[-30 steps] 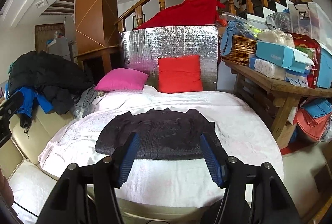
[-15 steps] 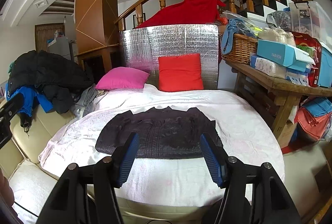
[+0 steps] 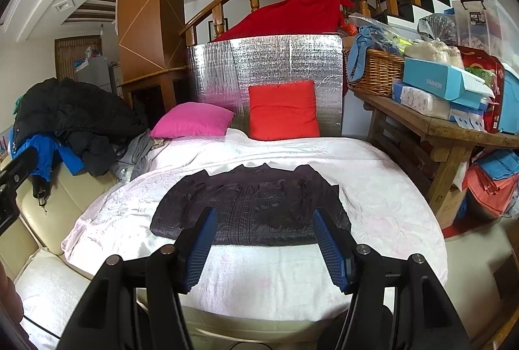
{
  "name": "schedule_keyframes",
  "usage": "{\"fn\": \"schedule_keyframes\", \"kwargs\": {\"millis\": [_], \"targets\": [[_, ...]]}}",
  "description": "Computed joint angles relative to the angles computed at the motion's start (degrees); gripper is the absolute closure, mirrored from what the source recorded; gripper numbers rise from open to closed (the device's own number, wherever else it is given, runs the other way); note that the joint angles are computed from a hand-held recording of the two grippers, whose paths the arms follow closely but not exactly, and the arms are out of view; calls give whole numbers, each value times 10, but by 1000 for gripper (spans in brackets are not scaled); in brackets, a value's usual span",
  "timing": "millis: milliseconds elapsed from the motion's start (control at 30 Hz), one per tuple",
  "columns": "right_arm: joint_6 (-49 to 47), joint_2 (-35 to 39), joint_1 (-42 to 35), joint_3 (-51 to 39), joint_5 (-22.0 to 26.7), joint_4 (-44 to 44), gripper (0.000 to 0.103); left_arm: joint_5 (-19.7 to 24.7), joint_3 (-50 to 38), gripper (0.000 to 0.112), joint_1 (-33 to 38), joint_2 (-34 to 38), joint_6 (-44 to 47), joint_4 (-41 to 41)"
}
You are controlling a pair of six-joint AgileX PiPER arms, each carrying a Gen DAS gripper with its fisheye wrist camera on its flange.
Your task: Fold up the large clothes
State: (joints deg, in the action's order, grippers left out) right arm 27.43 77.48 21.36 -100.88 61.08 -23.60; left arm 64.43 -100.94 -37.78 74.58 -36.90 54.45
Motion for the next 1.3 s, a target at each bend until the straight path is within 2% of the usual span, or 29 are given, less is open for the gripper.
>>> {"fn": "schedule_keyframes", "kwargs": {"millis": [667,1067,1300], "targets": [[2,4,12,-15,6,-14,38,-15,5,9,18,-11,6,-15],[-19,56,-7,-68,15,9,38,-35,-22,9,68,20,40,-66],[-42,109,-21,-123,20,26,38,-50,-64,9,113,64,82,-126]]}}
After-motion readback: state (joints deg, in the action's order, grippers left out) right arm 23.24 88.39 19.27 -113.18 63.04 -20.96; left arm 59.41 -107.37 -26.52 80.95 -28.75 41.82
